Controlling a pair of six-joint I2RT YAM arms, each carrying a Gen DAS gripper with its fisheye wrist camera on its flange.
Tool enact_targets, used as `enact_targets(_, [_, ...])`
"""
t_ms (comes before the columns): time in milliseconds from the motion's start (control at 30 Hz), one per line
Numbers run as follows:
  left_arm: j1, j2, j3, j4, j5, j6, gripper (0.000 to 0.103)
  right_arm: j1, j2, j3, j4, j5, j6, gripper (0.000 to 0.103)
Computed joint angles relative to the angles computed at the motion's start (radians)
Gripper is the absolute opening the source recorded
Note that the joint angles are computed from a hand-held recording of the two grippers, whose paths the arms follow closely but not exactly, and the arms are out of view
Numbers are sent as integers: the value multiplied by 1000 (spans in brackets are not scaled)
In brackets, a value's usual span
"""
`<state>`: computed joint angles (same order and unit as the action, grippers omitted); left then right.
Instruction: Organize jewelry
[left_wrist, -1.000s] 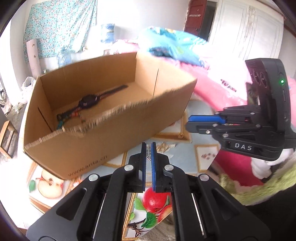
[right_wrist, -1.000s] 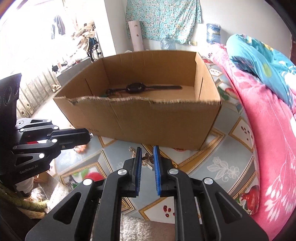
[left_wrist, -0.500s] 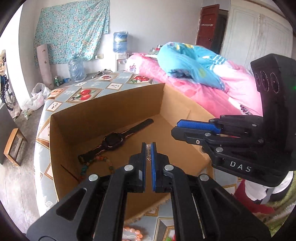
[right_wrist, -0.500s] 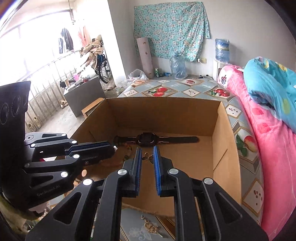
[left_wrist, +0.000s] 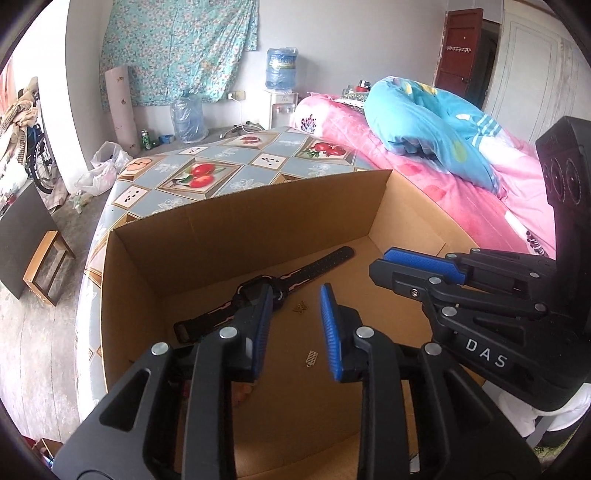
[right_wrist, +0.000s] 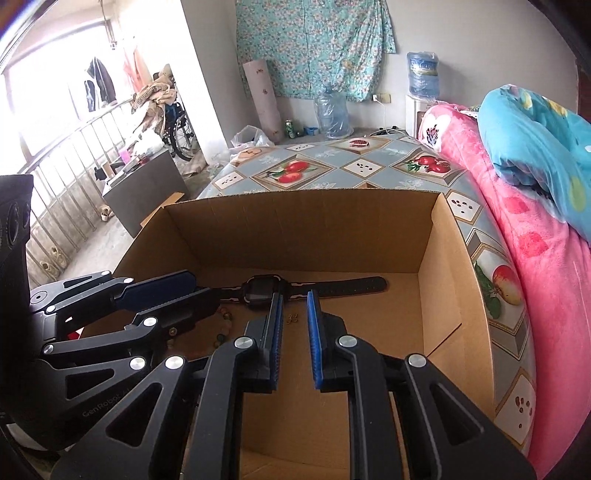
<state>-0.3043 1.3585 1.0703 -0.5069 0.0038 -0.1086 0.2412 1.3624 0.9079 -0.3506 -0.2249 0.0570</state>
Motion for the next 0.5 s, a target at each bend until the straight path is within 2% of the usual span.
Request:
enact_targets(267, [3, -90, -51, 8, 8, -21, 29, -33, -108, -64, -1, -54, 9, 17])
enact_targets(333, [0, -136, -81, 5, 12, -25, 29, -44, -148, -85, -5, -70, 10, 21])
enact_targets(500, [-6, -284, -165, -10, 35, -17, 29, -57, -257, -132, -26, -97, 3, 24])
